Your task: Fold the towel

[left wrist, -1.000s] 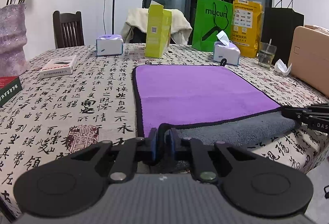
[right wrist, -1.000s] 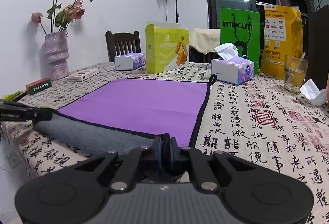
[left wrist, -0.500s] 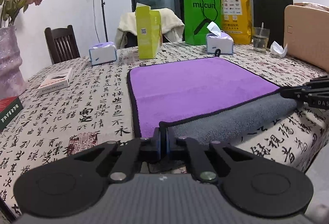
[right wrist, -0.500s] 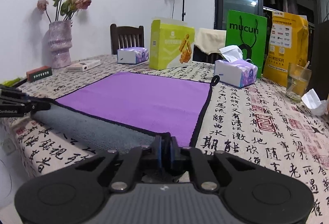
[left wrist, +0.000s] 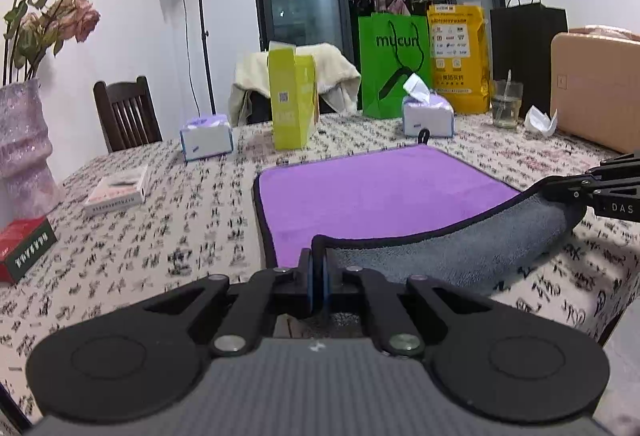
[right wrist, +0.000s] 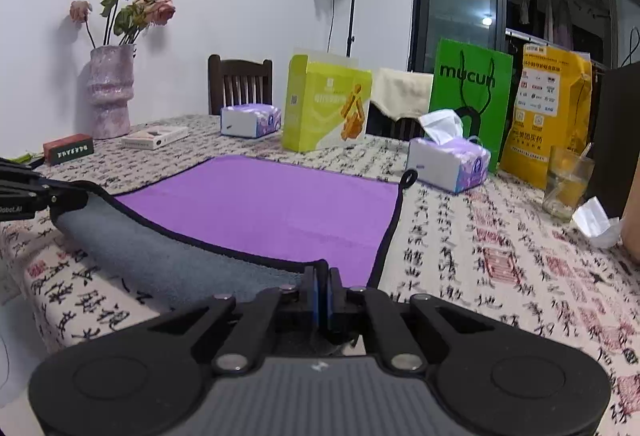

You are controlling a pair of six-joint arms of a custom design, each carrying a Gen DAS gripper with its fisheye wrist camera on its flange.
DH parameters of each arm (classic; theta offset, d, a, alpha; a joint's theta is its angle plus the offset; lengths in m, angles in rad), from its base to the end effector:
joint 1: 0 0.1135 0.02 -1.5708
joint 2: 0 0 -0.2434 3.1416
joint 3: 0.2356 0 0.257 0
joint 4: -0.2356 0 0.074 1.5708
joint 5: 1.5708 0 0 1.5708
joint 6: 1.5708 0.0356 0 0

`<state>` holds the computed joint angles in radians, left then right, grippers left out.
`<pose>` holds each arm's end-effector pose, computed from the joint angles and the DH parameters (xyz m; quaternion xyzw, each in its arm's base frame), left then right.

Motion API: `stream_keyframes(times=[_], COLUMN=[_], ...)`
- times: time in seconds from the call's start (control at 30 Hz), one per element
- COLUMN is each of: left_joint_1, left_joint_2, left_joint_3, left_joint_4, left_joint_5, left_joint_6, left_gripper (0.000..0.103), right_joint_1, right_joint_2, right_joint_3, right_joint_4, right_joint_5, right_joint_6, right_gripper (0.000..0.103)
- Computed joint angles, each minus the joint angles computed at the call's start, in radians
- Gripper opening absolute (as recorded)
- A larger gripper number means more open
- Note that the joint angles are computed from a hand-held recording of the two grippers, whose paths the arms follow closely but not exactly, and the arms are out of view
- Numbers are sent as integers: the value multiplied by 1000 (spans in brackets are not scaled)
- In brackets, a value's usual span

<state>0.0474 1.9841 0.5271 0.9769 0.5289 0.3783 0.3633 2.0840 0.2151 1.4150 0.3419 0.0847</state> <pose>0.2991 -0.0038 0.0466 0.2696 0.7916 -0.1127 0.5366 0.2100 0.0671 0.0219 -0.0268 0.8401 -0.0247 0.5412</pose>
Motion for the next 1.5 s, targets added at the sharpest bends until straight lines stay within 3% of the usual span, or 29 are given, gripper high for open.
stream_keyframes(times=[0.37, 0.8, 1.07, 1.5], left_joint_1=[-18, -53, -76, -119], left_joint_2=[-37, -39, 28, 228], left_joint_3=[88, 348, 561, 890], left_joint_4=[-60, -360, -561, -748], left_joint_5=[3, 15, 13, -40], left_joint_6=[-21, -31, -39, -37], left_gripper=[5, 5, 5, 5], right_joint_1=[-55, -245, -328, -434], right_joint_2=[-158, -315, -291, -101], right_joint_3=[17, 174, 343, 658], right_joint_4=[-96, -406, -586, -788], right_joint_5=[-32, -269, -379, -517], right_joint_6=[-101, -91, -101, -80], right_gripper=[4, 4, 4, 4])
